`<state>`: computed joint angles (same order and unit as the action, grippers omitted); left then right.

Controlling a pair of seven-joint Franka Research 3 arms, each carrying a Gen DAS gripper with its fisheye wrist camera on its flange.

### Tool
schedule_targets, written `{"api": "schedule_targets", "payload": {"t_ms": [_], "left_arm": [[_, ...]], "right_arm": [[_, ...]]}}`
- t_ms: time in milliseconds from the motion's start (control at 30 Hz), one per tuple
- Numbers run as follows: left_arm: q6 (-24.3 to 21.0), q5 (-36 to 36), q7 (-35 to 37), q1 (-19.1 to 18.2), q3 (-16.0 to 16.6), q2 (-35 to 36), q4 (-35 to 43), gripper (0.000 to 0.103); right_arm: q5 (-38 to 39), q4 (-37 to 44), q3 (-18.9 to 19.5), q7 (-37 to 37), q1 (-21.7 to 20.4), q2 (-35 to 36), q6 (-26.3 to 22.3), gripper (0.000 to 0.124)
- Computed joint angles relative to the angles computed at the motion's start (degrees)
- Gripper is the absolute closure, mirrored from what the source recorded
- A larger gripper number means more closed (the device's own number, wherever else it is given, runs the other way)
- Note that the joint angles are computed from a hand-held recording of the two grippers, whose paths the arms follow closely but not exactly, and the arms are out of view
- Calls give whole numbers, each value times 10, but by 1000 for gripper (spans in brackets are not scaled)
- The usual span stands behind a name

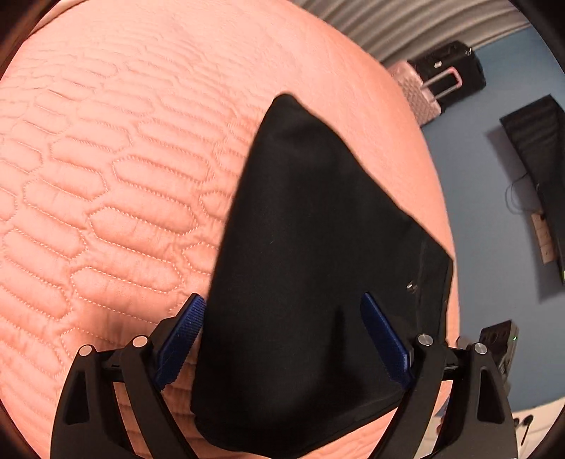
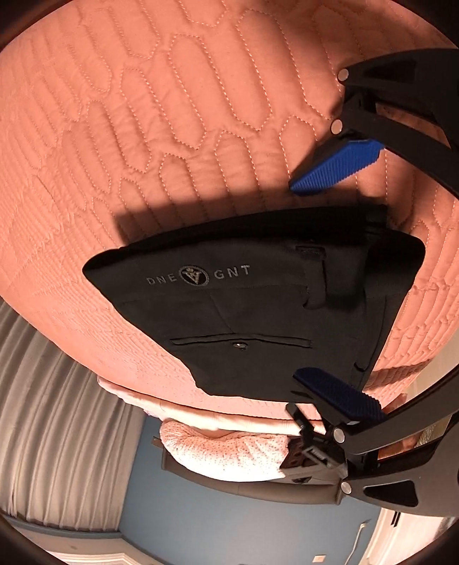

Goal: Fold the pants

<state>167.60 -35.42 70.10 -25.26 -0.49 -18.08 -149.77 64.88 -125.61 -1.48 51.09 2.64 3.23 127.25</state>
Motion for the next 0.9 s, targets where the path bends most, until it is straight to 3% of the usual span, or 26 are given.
{"api": "schedule_targets", "payload": {"t_ms": [100, 167, 300, 400, 533, 600, 667, 733, 833, 900], "left_arm": [[-14, 3, -15, 7, -9, 0, 3, 16], [-10, 50, -76, 37, -42, -23, -16, 17], [-32, 87, -77, 18, -17, -59, -37, 16], [-71, 40, -24, -21, 27, -47, -30, 16], [-86, 113, -60, 28, -32, -49, -21, 16], [-80, 116, -60, 25, -33, -54, -27, 16], [-72, 102, -47, 12, -19, -46, -27, 16], [-51, 45, -13, -18, 15, -35, -28, 16], [-31, -22, 42, -41, 39, -23, -24, 16], [-28, -83, 104, -63, 63, -8, -10, 11]], "right_arm": [[-8, -10, -3, 1, -2, -12, -1, 27], [-15, -25, -4, -2, -1, -29, 17, 27], [-36, -38, -12, 3, 0, -41, 15, 27], [-41, -41, -12, 12, 1, -38, 11, 27], [-25, -56, -15, 11, 0, -57, 2, 27], [-30, -65, -17, 11, 1, -64, 3, 27], [-30, -68, -17, 13, 3, -62, 2, 27], [-6, -65, -21, 9, 1, -56, -2, 27], [27, -50, -21, 8, -2, -36, -10, 27], [52, -32, -18, -6, -4, -15, -24, 26]]}}
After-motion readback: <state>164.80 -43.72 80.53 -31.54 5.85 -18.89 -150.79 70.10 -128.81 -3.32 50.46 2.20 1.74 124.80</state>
